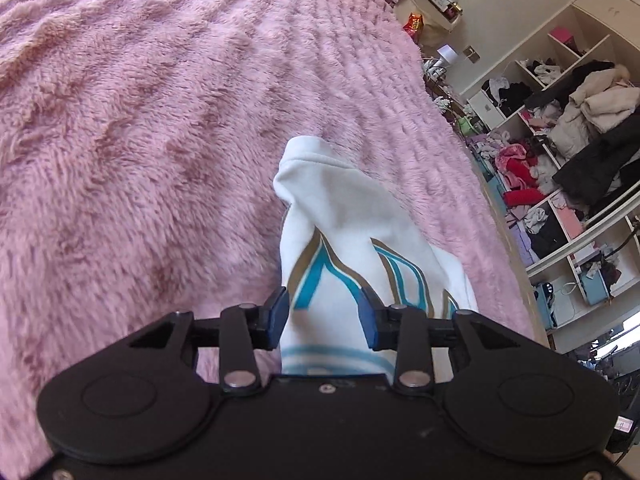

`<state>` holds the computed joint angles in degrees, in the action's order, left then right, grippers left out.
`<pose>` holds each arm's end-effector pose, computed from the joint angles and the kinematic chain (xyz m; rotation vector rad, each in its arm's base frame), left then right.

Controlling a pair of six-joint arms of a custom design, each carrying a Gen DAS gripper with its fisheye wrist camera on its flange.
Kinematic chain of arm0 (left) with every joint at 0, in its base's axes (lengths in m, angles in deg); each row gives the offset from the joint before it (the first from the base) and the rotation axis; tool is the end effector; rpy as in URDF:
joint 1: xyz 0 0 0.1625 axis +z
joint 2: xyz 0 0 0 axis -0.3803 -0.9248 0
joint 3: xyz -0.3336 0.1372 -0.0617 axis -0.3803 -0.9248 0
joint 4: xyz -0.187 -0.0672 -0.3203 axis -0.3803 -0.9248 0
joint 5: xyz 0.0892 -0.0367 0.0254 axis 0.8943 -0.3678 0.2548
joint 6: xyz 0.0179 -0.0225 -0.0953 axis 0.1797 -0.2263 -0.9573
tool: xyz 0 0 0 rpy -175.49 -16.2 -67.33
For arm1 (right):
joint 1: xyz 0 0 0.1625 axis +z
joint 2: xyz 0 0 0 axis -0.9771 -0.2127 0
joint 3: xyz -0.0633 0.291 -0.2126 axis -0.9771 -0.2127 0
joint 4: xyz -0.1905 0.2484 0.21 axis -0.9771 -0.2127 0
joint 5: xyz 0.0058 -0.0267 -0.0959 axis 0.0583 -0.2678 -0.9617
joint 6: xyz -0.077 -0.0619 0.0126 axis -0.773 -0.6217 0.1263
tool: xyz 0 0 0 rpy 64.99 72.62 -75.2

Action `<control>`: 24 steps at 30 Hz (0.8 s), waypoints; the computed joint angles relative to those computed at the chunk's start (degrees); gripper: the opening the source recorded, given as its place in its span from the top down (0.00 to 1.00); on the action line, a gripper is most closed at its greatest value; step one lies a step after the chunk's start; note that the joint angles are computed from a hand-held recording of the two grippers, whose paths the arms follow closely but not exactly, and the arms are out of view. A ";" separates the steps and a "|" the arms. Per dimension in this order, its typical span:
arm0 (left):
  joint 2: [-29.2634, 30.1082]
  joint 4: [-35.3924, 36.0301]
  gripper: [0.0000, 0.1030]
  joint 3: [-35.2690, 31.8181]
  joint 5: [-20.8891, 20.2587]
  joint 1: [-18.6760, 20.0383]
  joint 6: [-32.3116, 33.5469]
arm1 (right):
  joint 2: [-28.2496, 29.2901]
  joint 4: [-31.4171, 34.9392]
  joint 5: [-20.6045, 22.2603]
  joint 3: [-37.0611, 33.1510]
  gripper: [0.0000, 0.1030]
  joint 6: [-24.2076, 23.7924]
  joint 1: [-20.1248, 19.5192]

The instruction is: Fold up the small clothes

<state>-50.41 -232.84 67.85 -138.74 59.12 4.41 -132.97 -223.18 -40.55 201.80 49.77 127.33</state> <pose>-0.2439 -0.4166 0.0086 0.1176 2.8534 -0.9776 -0.1201 -0.4045 0.3504 0.1877 -2.6165 1.2308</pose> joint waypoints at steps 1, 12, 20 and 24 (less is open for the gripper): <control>-1.32 -0.14 0.56 2.49 0.76 -1.80 -1.32 | -2.92 0.47 0.90 2.30 0.62 -1.95 -1.74; -4.18 3.21 0.63 25.06 2.98 -27.61 -18.28 | -21.53 7.59 4.01 15.46 0.57 -18.39 -15.00; 1.09 7.39 0.75 20.53 4.64 -27.52 -16.98 | -23.25 5.69 5.12 18.34 0.56 -18.97 -16.90; 1.40 9.12 0.75 18.69 3.90 -25.40 -18.15 | -23.20 3.70 4.38 19.36 0.59 -20.24 -16.40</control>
<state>-49.01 -223.72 86.54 -134.84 33.72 -13.75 -156.17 -219.48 -36.17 221.16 29.52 110.93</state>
